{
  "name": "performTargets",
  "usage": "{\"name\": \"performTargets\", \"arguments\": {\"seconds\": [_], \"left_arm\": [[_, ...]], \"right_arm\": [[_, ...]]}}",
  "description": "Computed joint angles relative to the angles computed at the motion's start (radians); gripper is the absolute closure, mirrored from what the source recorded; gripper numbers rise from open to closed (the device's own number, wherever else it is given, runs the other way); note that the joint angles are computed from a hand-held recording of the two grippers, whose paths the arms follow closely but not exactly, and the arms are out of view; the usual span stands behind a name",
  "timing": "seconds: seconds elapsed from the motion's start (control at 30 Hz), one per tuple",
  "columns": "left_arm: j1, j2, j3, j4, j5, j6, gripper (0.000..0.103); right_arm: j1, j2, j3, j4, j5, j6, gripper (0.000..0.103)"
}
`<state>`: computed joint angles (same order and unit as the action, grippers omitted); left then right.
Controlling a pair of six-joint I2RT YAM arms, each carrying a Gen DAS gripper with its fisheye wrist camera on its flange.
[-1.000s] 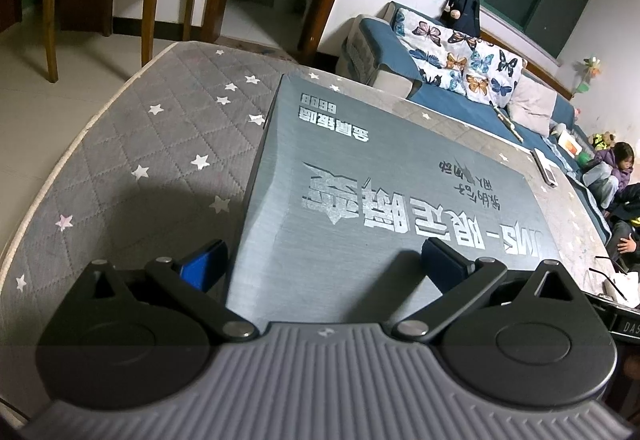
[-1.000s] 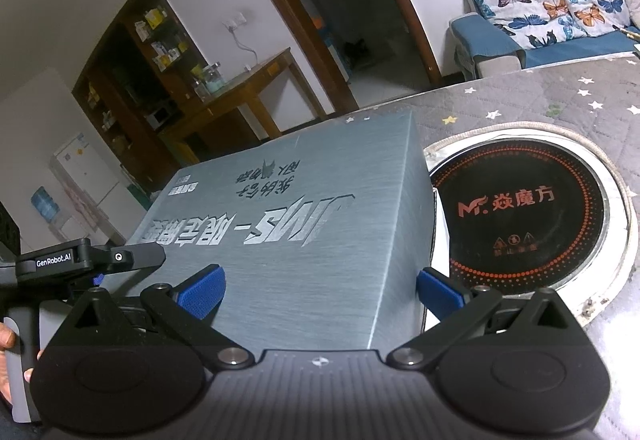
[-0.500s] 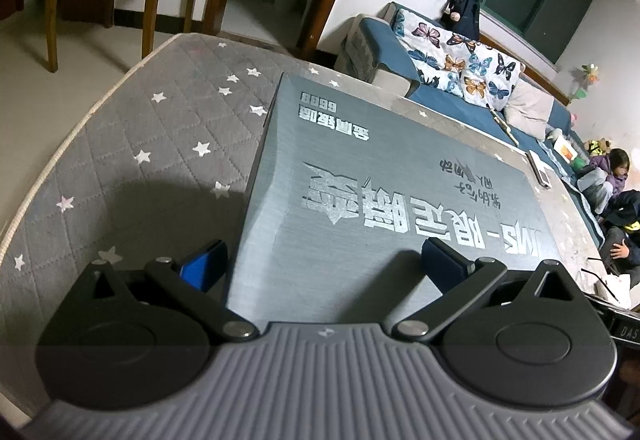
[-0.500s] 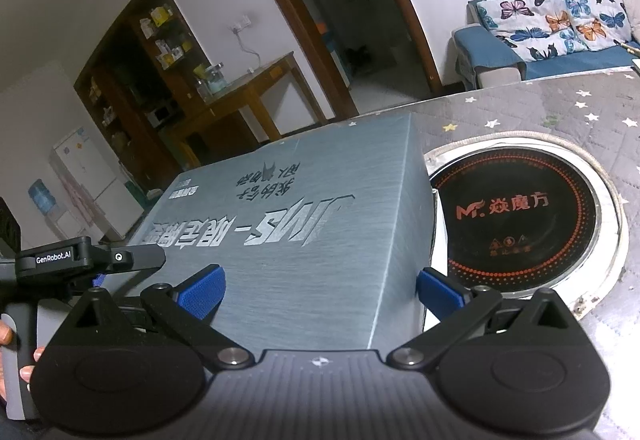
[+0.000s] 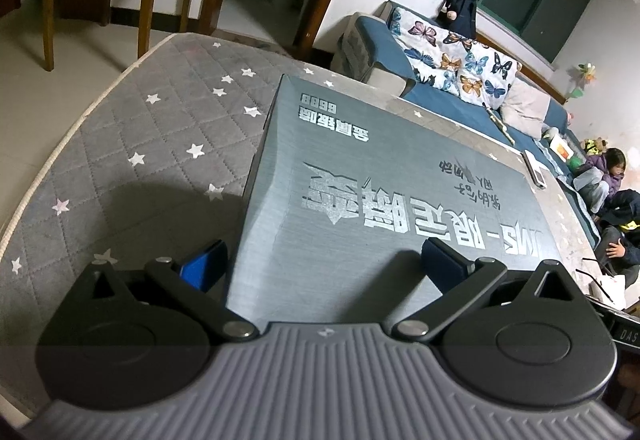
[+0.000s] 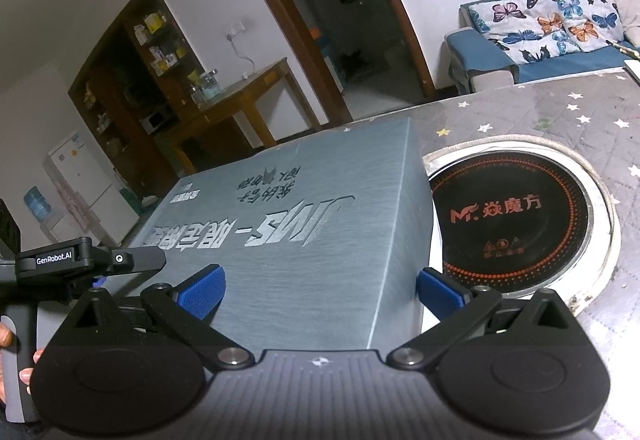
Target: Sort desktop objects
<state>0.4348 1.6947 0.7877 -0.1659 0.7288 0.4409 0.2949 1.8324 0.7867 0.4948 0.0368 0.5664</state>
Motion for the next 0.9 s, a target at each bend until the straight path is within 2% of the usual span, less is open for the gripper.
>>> {"name": "performTargets", "arguments": {"seconds": [0.5,0.9], "left_arm": [[0.055,-0.046,-0.041,-0.022,0.023,0.041,0.0],[0.196,-0.135,-0.119,-0.136,0.095,0.228,0.0]], "right_arm": [[0.024,-0.018,-0.016,0.004,0.013,-0.007,0.0],[0.114,-0.097,-0.148,0.067,0.091,0.039,0.0]]}}
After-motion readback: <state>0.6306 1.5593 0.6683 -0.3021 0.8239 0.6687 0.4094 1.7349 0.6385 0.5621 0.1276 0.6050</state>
